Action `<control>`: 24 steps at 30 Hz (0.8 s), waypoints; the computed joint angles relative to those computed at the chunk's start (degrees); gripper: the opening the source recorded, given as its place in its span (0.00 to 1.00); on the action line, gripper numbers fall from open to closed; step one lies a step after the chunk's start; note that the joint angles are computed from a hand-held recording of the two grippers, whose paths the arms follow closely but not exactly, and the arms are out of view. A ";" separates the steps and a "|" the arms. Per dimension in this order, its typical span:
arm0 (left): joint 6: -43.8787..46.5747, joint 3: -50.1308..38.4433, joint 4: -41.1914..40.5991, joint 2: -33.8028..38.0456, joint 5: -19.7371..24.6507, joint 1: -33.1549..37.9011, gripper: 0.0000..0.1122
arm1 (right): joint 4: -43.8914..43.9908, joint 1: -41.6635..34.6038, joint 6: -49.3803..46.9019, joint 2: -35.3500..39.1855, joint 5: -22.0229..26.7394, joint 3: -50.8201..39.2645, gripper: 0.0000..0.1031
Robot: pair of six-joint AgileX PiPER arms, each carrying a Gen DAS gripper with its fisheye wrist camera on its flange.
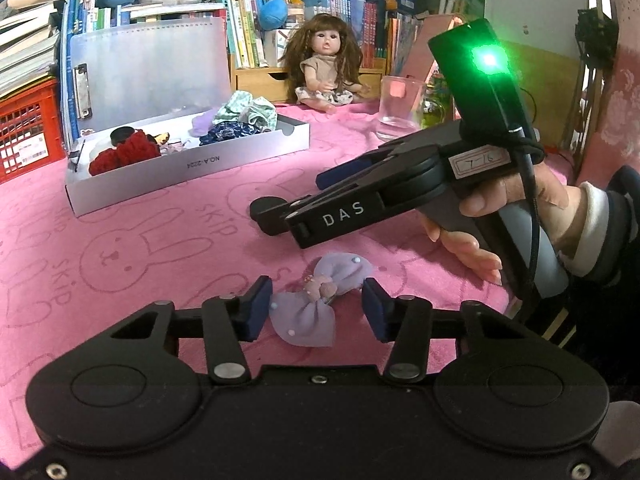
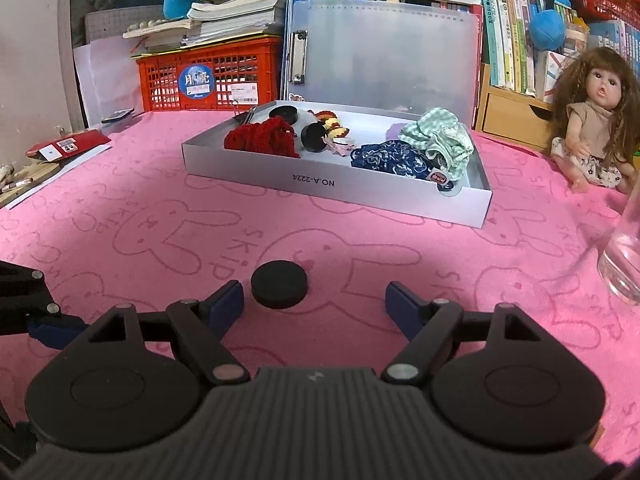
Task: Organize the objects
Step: 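Grasp the lavender bow with the left gripper while the right grasps the black disc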
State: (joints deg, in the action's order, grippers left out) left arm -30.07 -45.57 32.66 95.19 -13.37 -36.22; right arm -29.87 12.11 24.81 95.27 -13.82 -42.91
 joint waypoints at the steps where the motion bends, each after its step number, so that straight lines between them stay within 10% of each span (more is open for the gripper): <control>1: 0.96 0.23 -1.22 -0.07 -0.20 -0.02 0.41 | 0.18 0.03 -0.20 -0.02 0.05 0.00 0.83; 24: 13.09 2.23 -15.69 -1.51 -0.66 -0.66 0.19 | 9.39 -0.48 -6.90 -0.55 -2.35 1.70 0.49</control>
State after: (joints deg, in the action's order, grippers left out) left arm -16.98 -43.34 16.97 93.68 -14.03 -36.88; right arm -20.48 11.63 17.91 94.72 -16.18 -41.21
